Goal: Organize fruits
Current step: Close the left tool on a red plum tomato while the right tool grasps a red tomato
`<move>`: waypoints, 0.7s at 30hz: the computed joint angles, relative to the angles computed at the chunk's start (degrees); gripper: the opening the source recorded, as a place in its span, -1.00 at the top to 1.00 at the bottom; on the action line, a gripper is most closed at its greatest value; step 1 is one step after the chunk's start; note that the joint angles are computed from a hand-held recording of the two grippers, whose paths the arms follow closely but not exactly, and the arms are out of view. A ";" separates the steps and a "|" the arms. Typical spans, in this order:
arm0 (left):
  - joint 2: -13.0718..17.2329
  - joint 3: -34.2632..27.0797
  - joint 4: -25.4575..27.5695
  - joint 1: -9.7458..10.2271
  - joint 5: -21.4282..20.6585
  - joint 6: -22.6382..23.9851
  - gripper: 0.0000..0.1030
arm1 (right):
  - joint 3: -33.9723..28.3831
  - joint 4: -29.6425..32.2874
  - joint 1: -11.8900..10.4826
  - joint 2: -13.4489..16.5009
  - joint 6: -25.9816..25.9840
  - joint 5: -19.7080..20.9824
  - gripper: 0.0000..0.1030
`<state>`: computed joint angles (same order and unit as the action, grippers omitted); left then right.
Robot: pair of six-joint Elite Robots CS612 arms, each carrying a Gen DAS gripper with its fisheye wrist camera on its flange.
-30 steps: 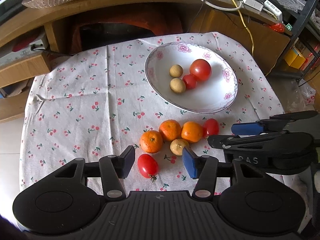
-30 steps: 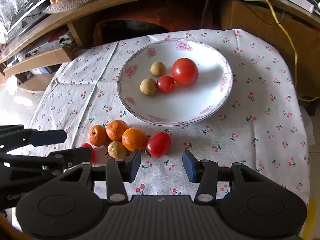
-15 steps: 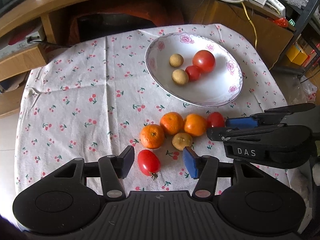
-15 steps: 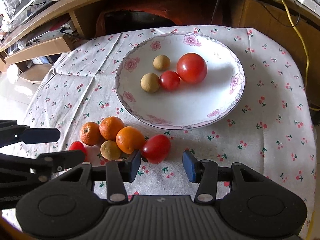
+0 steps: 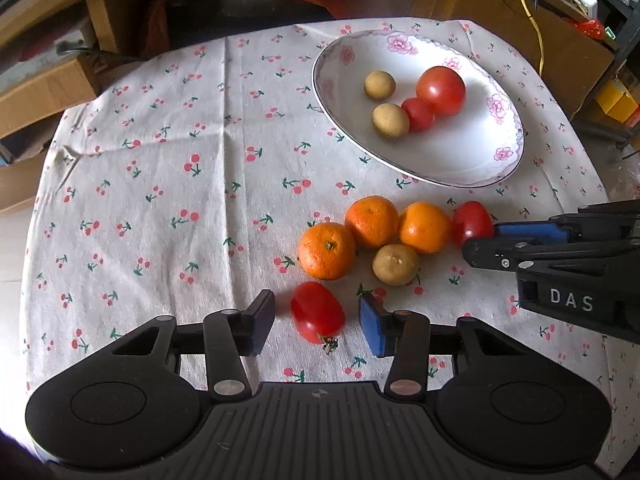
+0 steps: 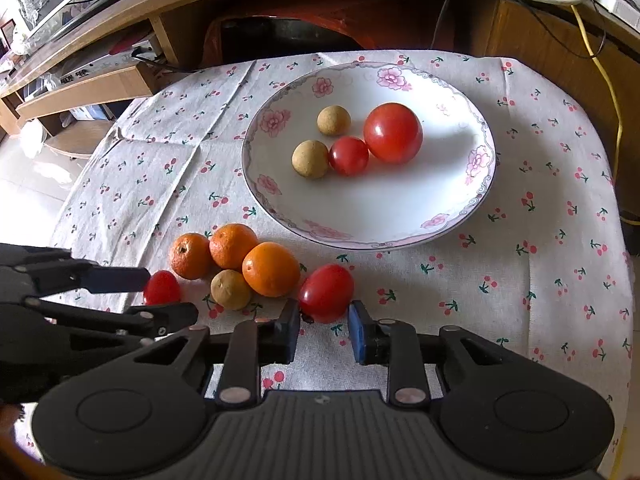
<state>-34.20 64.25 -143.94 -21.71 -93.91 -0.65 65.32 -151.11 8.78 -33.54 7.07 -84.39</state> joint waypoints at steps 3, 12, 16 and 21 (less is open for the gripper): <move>-0.07 0.25 -0.39 -0.10 -0.03 0.84 0.21 | 0.22 -0.32 -0.13 -0.12 0.39 0.22 0.54; -0.83 1.84 -1.40 -0.42 0.54 3.43 0.28 | 0.84 -1.04 -0.55 -0.59 1.57 0.60 0.65; -1.08 2.24 -1.46 -0.26 0.26 3.03 0.28 | 1.22 -1.03 -0.58 -0.80 1.54 0.59 0.68; -1.11 2.16 -0.97 -0.08 -0.34 2.28 0.24 | 0.83 0.26 -1.02 -0.71 3.13 2.31 0.65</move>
<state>-35.31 66.41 -144.92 -21.79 -94.24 1.64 66.15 -150.85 7.76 -34.26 10.19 -82.08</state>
